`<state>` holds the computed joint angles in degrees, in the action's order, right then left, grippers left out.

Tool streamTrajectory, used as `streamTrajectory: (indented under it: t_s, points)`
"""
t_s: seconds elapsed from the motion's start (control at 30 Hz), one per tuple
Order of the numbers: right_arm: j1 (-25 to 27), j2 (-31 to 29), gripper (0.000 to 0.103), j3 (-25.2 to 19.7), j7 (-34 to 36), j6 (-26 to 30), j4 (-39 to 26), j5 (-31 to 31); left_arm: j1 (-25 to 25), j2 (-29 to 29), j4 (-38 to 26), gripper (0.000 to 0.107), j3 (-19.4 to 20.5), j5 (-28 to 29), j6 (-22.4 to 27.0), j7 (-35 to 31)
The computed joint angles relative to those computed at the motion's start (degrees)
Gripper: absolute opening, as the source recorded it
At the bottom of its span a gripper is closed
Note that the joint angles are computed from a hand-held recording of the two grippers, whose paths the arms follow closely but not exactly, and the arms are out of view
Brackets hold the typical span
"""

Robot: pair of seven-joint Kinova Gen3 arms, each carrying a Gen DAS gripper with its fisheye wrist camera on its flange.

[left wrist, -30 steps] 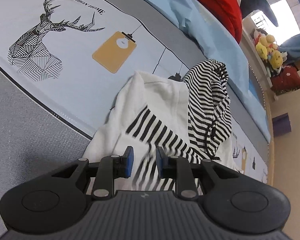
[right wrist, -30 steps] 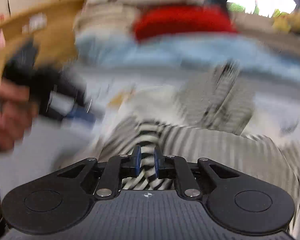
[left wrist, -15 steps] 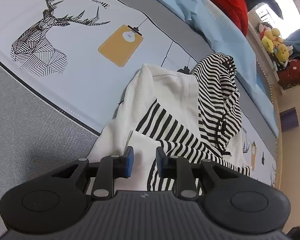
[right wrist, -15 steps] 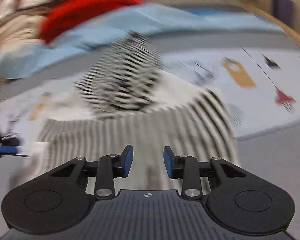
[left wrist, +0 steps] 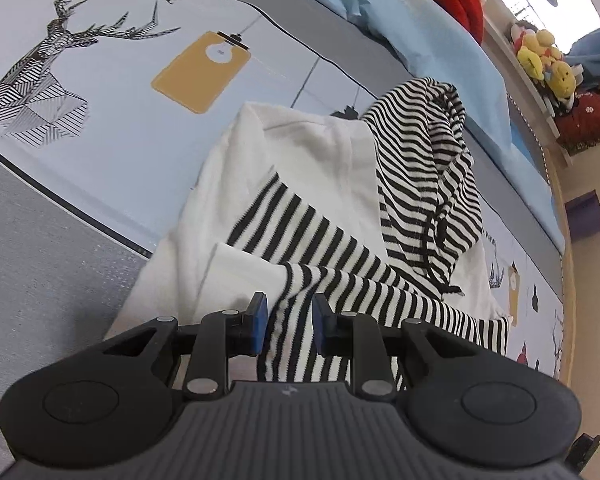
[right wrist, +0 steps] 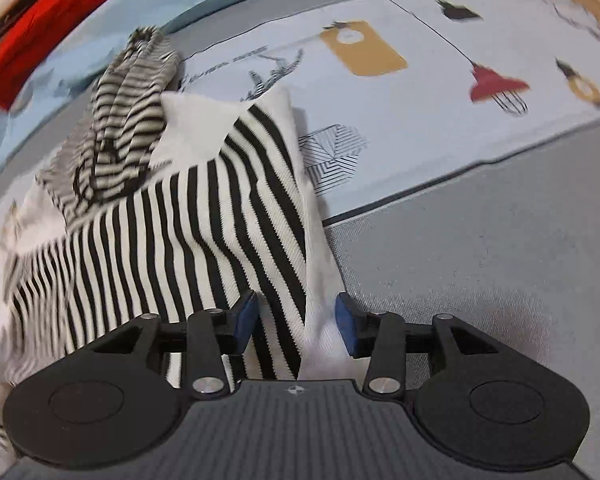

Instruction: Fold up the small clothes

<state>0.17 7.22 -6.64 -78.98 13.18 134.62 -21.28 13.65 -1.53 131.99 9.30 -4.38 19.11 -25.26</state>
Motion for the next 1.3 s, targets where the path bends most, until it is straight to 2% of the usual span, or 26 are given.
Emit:
streamTrajectory:
  t_s: [0.07, 0.1, 0.13, 0.2, 0.27, 0.33, 0.47, 0.53, 0.57, 0.6, 0.67, 0.73, 0.8, 0.87, 0.93, 1.0, 1.07, 1.17, 1.3]
  points:
    - [-2.12, -0.5, 0.045, 1.23, -2.25, -0.99, 0.62, 2.99, 0.1, 0.22, -0.13, 0.025, 0.14, -0.31, -0.05, 0.45]
    - [-1.59, -0.58, 0.037, 0.95, -2.38, -0.5, 0.17, 3.09, 0.14, 0.27, -0.16, 0.025, 0.12, -0.3, -0.09, 0.49]
    - [-1.28, -0.65, 0.021, 0.72, -1.9, -0.95, 0.45, 2.43, 0.19, 0.28, -0.19, 0.025, 0.1, -0.27, -0.13, 0.49]
    - [-1.64, -0.99, 0.007, 1.47, -1.29, -2.41, 1.11, 1.97, 0.26, 0.34, -0.23, 0.025, -0.03, 0.15, -0.27, -0.01]
    - [1.66, -1.51, 0.005, -0.78, 1.19, -2.48, 1.09, -1.99, 0.29, 0.45, -0.32, 0.025, -0.19, 0.83, -0.34, -0.9]
    - [2.29, -2.64, 0.004, -0.45, 2.58, -3.19, 1.47, -4.3, 0.28, 0.36, -0.25, 0.025, -0.35, 1.53, -0.43, -1.7]
    - [-5.86, -3.64, 0.004, 9.07, 0.54, -4.43, 1.95, -3.51, -0.07, -0.1, 0.06, 0.025, -0.73, 3.19, -0.55, -3.92]
    - [-9.48, -3.07, 0.005, 12.84, 3.58, -1.81, 1.08, -5.24, -0.34, -0.35, 0.19, 0.025, -0.8, 3.67, -0.39, -4.55]
    - [-9.72, -3.02, 0.006, 13.27, 5.88, -0.81, 0.83, -7.42, -0.5, -0.54, 0.33, 0.025, -0.89, 4.01, -0.35, -5.02]
    - [-8.99, -3.45, 0.01, 12.64, 8.2, -0.68, 0.93, -9.75, -0.66, -0.69, 0.41, 0.025, -0.89, 4.13, -0.28, -5.23]
    - [-5.59, -5.5, 0.011, 8.36, 12.86, -0.92, 1.42, -13.11, -0.96, -1.02, 0.55, 0.025, -0.91, 4.47, -0.11, -5.88]
    - [-0.6, -7.02, 0.012, 3.13, 17.52, 2.56, 0.22, -15.47, -1.19, -1.19, 0.59, 0.025, -0.94, 5.0, 0.09, -6.73]
    - [3.56, -5.98, 0.014, -0.85, 22.18, 7.22, -1.4, -18.84, -1.4, -1.12, 0.61, 0.025, -0.83, 5.19, 0.18, -7.09]
    - [4.27, -2.83, 0.014, -0.88, 26.11, 11.88, -2.96, -19.34, -1.61, -0.95, 0.63, 0.028, -0.72, 5.05, 0.25, -6.84]
    - [0.81, 0.37, 0.015, 2.23, 26.54, 15.08, -4.07, -16.12, -1.8, -0.75, 0.74, 0.032, -0.62, 4.47, 0.2, -6.05]
    - [-2.41, 1.16, 0.015, 3.56, 24.72, 15.55, -4.36, -11.46, -2.0, -0.66, 0.81, 0.033, -0.56, 3.56, 0.37, -4.84]
    - [-1.93, 0.44, 0.015, 1.88, 24.81, 15.49, -4.25, -9.27, -2.17, -0.52, 0.94, 0.033, -0.59, 2.65, 0.38, -3.82]
    - [5.18, -0.49, 0.015, -4.46, 28.61, 17.4, -4.6, -12.98, -2.24, 0.32, 1.0, 0.033, -0.57, 0.66, 0.5, -2.11]
    - [14.55, -2.94, 0.016, -15.08, 37.04, 14.66, -2.53, -22.3, -1.74, 2.25, 1.14, 0.034, -1.33, -0.67, 0.3, -0.54]
